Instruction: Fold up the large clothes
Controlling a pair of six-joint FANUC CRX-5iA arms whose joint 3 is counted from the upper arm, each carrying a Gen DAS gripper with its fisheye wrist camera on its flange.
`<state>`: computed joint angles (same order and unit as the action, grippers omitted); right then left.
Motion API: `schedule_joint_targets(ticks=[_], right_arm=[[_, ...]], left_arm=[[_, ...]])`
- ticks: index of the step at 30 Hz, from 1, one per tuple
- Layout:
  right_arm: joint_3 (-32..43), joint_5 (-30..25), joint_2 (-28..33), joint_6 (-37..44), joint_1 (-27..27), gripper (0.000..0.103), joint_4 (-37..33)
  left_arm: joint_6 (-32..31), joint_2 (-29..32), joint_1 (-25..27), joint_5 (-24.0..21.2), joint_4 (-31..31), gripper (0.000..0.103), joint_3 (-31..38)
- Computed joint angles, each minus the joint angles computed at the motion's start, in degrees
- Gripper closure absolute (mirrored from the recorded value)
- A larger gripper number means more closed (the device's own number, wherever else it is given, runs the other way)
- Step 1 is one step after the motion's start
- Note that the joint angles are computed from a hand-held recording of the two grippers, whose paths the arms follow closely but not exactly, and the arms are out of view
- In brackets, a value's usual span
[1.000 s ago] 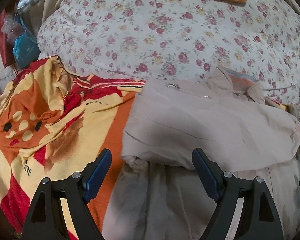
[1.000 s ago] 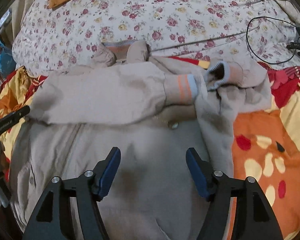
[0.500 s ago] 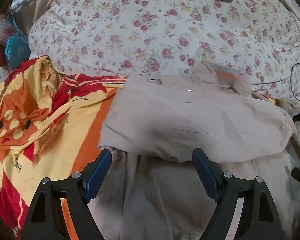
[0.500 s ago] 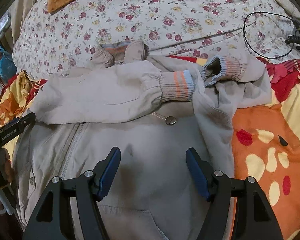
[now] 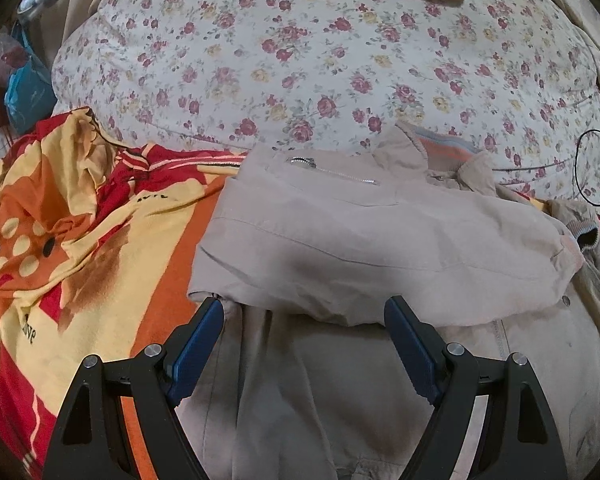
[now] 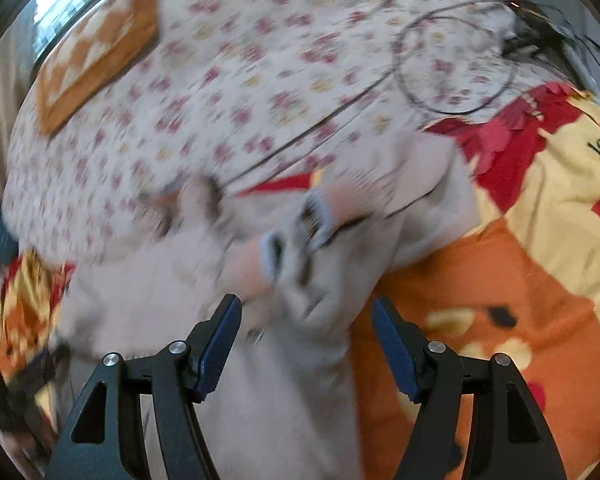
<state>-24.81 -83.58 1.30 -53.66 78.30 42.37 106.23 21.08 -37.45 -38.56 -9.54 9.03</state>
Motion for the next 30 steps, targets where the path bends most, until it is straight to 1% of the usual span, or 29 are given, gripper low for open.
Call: schedule_joint_targets(ticks=[2, 5, 8, 9, 10, 11, 12, 13, 14, 16, 17, 19, 20, 21, 23, 25, 26, 28, 30], right_arm=[[-2.68, 1.6, -2.61, -3.02, -1.75, 0.033, 0.3], [-8.48, 7.49, -6.6, -8.54, -5.04, 0.032, 3.6], [-13.7, 15.11, -8.99, -12.96, -9.17, 0.032, 8.63], [-15.57, 18.51, -9.78, -14.43, -10.97, 0.035, 10.25], [-17.02, 21.11, -10.54, -15.84, -12.29, 0.042, 11.63], [-18.12, 22.84, -11.4, -16.42, -13.07, 0.08, 13.18], [-17.83, 21.78, -11.79, -15.54, -12.64, 0.092, 13.15], [-16.98, 18.56, -11.91, -14.28, -11.28, 0.092, 13.6], [-15.32, 14.2, -11.76, -11.74, -9.36, 0.093, 13.76], [-12.48, 7.96, -12.01, -6.42, -6.47, 0.094, 14.31], [-11.2, 6.0, -12.52, -3.72, -5.12, 0.094, 15.04], [-7.41, 2.9, -12.8, 4.22, -2.45, 0.094, 16.16], [-4.97, 1.95, -12.46, 9.24, -1.35, 0.094, 16.91], [-3.44, 2.27, -12.2, 12.33, -1.0, 0.094, 17.53], [-0.33, 5.54, -12.02, 18.5, -0.75, 0.094, 19.49], [2.57, 11.09, -11.44, 24.65, -1.15, 0.094, 21.03], [4.75, 14.8, -10.56, 28.73, -1.64, 0.094, 21.01], [8.37, 20.55, -8.64, 35.21, -2.64, 0.094, 19.4], [13.67, 26.51, -4.99, 44.93, -3.5, 0.094, 15.48]], left_arm=[[0.04, 0.35, 0.12, -0.08, 0.03, 0.02, 0.38], [0.03, 0.99, 0.3, -0.48, 0.2, 0.02, 1.07], [0.03, 1.91, 0.6, -1.03, 0.69, 0.02, 1.97], [-0.07, 2.22, 0.67, -1.33, 0.77, 0.02, 2.36], [-0.19, 2.49, 0.76, -1.55, 0.83, 0.02, 2.71], [-0.12, 2.6, 0.84, -1.71, 0.74, 0.02, 2.96], [0.03, 2.56, 1.0, -1.71, 0.79, 0.02, 3.06], [0.1, 2.45, 1.15, -1.61, 1.01, 0.02, 3.0], [-0.04, 2.22, 1.42, -1.3, 1.56, 0.02, 2.74], [-0.7, 1.43, 1.99, -0.14, 2.98, 0.02, 1.67], [-0.91, 0.93, 2.25, 0.5, 3.53, 0.02, 1.07], [-1.35, -0.28, 2.83, 2.04, 4.41, 0.02, -0.52], [-1.25, -0.89, 3.02, 2.71, 4.5, 0.02, -1.3], [-1.1, -1.41, 3.22, 3.23, 4.58, 0.02, -1.87], [-1.14, -2.55, 3.76, 4.17, 5.13, 0.02, -3.24], [-1.06, -3.71, 4.29, 5.06, 5.62, 0.02, -4.63], [-0.9, -4.36, 4.52, 5.51, 5.68, 0.02, -5.33], [-0.33, -5.6, 5.16, 6.28, 5.58, 0.02, -6.53], [0.16, -6.84, 5.98, 7.09, 5.97, 0.02, -7.86]])
